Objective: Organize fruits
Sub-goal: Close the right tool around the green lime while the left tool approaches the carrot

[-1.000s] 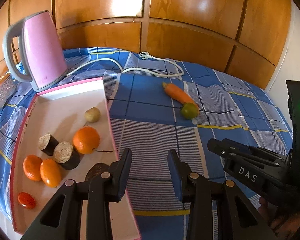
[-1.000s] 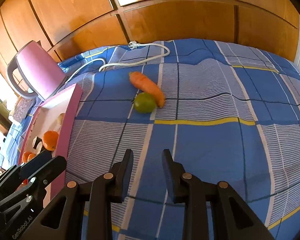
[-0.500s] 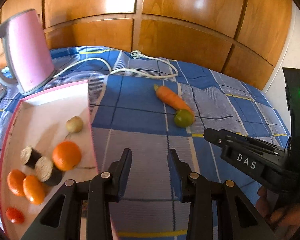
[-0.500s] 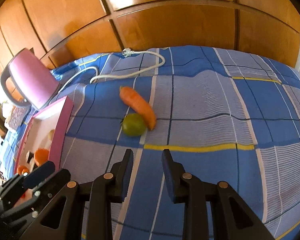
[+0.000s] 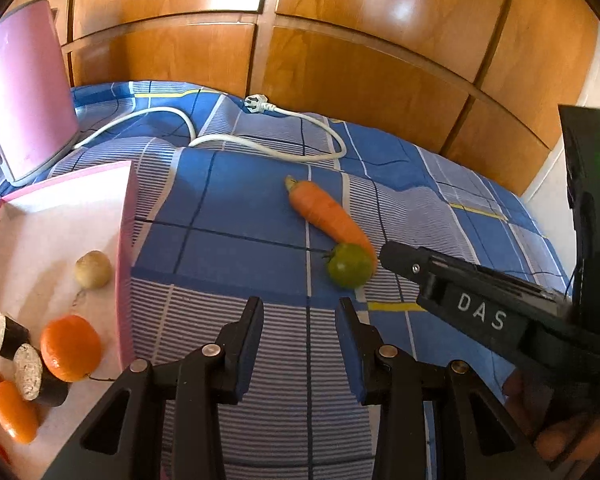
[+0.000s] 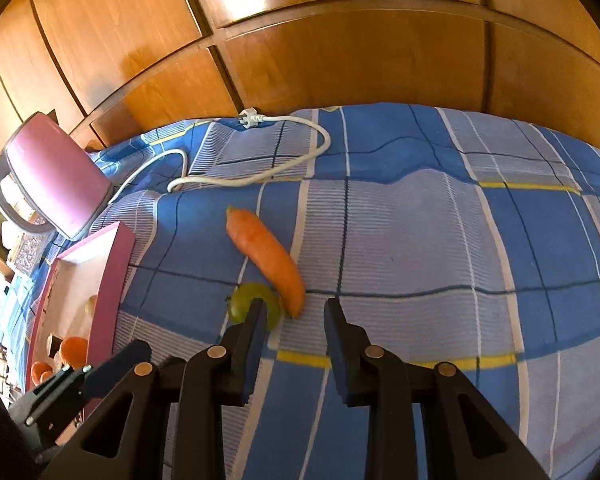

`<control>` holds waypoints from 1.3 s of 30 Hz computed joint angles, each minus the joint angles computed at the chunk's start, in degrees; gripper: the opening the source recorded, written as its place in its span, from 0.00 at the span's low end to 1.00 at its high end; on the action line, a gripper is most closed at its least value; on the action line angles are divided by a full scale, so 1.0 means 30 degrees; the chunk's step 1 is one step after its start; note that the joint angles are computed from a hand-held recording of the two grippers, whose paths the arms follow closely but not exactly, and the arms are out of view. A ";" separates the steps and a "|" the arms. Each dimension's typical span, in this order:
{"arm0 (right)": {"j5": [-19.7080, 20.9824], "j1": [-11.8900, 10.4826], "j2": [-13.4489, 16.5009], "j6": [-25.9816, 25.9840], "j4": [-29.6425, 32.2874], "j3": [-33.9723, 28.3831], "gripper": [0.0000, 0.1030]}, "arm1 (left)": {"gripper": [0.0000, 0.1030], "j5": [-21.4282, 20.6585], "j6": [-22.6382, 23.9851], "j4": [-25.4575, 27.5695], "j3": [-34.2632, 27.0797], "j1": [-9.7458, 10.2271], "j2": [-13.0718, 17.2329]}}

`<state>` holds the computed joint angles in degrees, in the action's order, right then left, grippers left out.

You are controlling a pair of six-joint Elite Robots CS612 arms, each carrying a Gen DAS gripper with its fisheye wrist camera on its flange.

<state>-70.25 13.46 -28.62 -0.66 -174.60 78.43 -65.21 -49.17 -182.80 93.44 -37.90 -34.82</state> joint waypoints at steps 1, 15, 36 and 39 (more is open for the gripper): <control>-0.0004 0.0037 0.0087 -0.0112 0.0144 -0.0199 0.29 | 0.37 -0.0027 -0.0153 0.0063 -0.0059 0.0043 0.0033; 0.0780 0.0005 0.0467 0.0243 0.0865 -0.0970 0.29 | 0.36 0.0312 -0.1170 0.1604 -0.0955 0.0483 0.0341; 0.1904 0.0106 0.0457 0.0309 0.1531 -0.0682 0.29 | 0.36 0.1024 -0.2634 0.1939 -0.0489 0.0760 -0.0043; 0.1875 0.0131 0.0475 0.0287 0.1497 -0.0703 0.29 | 0.36 0.0330 -0.1991 0.1667 -0.0820 0.0925 0.0075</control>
<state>-64.63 13.85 -27.19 0.20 -170.11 76.32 -64.22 -55.14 -177.80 90.98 -35.12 -34.59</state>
